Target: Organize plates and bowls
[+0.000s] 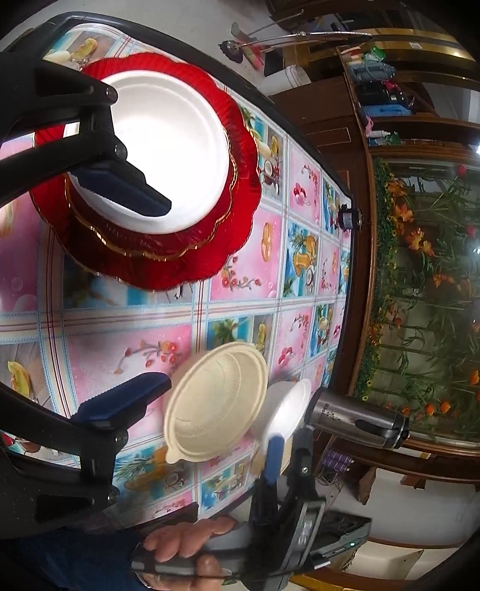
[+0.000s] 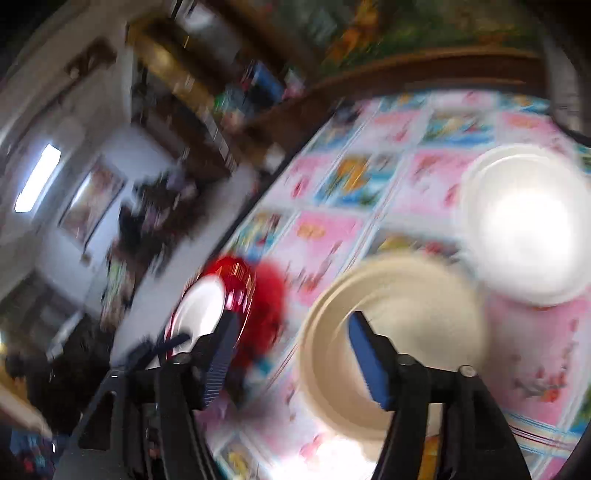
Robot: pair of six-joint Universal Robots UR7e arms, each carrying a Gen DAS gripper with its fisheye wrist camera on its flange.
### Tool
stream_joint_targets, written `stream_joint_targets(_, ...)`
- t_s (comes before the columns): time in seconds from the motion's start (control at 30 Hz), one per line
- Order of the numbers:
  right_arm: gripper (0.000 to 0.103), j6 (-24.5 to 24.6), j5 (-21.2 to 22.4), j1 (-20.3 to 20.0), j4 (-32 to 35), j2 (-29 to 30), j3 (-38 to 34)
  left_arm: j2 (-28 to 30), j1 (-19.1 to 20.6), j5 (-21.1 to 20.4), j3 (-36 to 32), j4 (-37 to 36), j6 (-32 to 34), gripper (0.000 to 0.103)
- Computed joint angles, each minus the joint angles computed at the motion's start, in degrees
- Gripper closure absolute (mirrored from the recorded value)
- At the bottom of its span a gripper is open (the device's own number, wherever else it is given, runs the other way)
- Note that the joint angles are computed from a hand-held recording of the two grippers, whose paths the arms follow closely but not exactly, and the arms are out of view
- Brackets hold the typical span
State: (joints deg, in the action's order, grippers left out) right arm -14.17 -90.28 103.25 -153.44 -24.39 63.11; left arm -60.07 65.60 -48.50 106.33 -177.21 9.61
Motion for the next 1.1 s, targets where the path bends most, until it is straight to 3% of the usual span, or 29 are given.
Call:
stream_joint_targets(0.1,0.036,4.1,-10.3,0.2,-10.2,-1.5,4.0,0.5,0.1,-2.3,-1.3,3.2,-1.7,0.017)
stream_joint_targets(0.17,0.05,6.4,-11.2,-0.5,-11.1,-2.5,5.3,1.0,0.2,-5.3,-3.1,6.4,-2.9,0.017)
stream_joint_targets(0.27,0.052,7.9,-10.2,-1.3,-11.3,-3.6,7.2,2.8,0.4,-9.2,-6.9,11.2,-4.4,0.017)
stream_joint_targets(0.33,0.06,7.8,-11.3,-1.3,-11.5,-3.7,8.1,4.7,0.5,-9.8,-9.6,13.5,-5.5,0.018)
stream_joint_targets(0.4,0.067,6.9,-11.8,-1.3,-11.7,-4.6,10.2,6.6,0.8,-10.6,-12.5,16.4,-6.8,0.025)
stream_joint_targets(0.5,0.068,5.9,-12.4,-1.4,-11.0,-4.6,11.3,8.8,0.6,-8.2,-14.5,17.5,-7.3,0.041)
stream_joint_targets(0.67,0.068,6.4,-11.8,-2.0,-8.5,-3.5,10.7,11.0,0.5,-3.7,-15.5,15.2,-4.8,0.044)
stream_joint_targets(0.83,0.068,7.3,-14.8,-1.6,-6.4,-2.5,9.7,12.3,1.3,-4.2,-17.3,18.0,-5.8,0.045)
stream_joint_targets(0.97,0.068,7.4,-15.6,-1.3,-6.4,-2.1,9.7,12.8,2.0,-6.2,-17.7,19.1,-5.8,0.068)
stream_joint_targets(1.0,0.072,7.1,-15.2,-1.3,-7.1,-2.1,10.1,12.8,1.9,-6.5,-17.5,18.8,-5.7,0.071)
stream_joint_targets(1.03,0.083,7.0,-14.5,-1.3,-7.5,-2.2,10.4,12.8,1.7,-5.8,-17.2,18.0,-5.1,0.072)
stream_joint_targets(1.1,0.088,7.0,-15.1,-1.1,-8.2,-2.0,10.6,12.9,1.3,-4.7,-16.6,16.6,-3.9,0.072)
